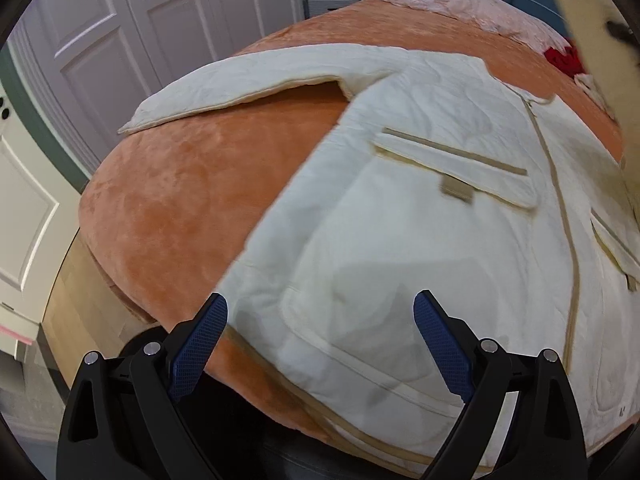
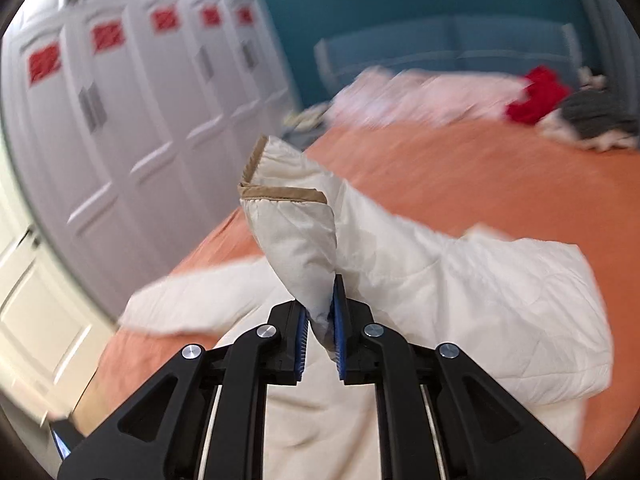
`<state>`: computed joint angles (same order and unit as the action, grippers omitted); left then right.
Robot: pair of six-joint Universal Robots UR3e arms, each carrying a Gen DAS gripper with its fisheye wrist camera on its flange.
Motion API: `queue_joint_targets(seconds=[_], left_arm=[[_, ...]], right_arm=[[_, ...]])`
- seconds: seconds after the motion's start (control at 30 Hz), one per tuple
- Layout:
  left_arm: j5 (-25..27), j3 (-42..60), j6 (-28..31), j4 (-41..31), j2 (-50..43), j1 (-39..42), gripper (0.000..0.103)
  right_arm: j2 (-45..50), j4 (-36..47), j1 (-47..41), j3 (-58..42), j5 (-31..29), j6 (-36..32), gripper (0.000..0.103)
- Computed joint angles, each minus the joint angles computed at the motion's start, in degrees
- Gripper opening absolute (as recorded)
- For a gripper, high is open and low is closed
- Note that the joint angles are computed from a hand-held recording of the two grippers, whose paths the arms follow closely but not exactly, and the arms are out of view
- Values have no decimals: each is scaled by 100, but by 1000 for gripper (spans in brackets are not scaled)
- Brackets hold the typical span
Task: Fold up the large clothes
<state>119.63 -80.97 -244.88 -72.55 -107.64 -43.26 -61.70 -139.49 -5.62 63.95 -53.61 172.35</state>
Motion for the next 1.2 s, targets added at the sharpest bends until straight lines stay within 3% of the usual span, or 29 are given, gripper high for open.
queue_joint_targets(seconds=[0.23,0.3,0.47,0.57,0.73,0.87,1.0,1.07,1.13,1.17,1.2], left_arm=[[-72,-967,157,705,654,391,92],[-143,-1227,310,1064,827,534,92],[-528,-1365,690,1909,923,918,92],[-966,-1197,956,2558,712,1209,92],[-1973,-617,1107,3438,-69,1624,92],[-2397,279,949,3548,-977,1693,92],[-2319,1176,867,3261,-1624,1637,92],[-2278,1606,889,3048,-1899,1597,86],[-2156,1906,950,2793,-2081,1550,68],[-2014,2144,991,2583,-2205,1504,61],[-1859,2388,1088,2362,-2328,1462,41]], right_arm=[[293,-206,1067,774,-889,-380,19],[322,-268,1234,1071,-1047,-532,35],[-428,-833,1217,2582,-836,-538,60],[-1233,-968,732,3556,-394,-602,61],[-2385,-897,-783,4683,42,-462,61],[-2436,-872,-1964,4732,27,-186,66],[-1825,-959,-2732,4275,111,275,67],[-1351,-1036,-2932,3928,125,633,67],[-812,-1162,-3043,3581,198,1116,64],[-612,-1159,-3069,3428,269,1247,54],[-387,-1143,-3076,3252,345,1376,37]])
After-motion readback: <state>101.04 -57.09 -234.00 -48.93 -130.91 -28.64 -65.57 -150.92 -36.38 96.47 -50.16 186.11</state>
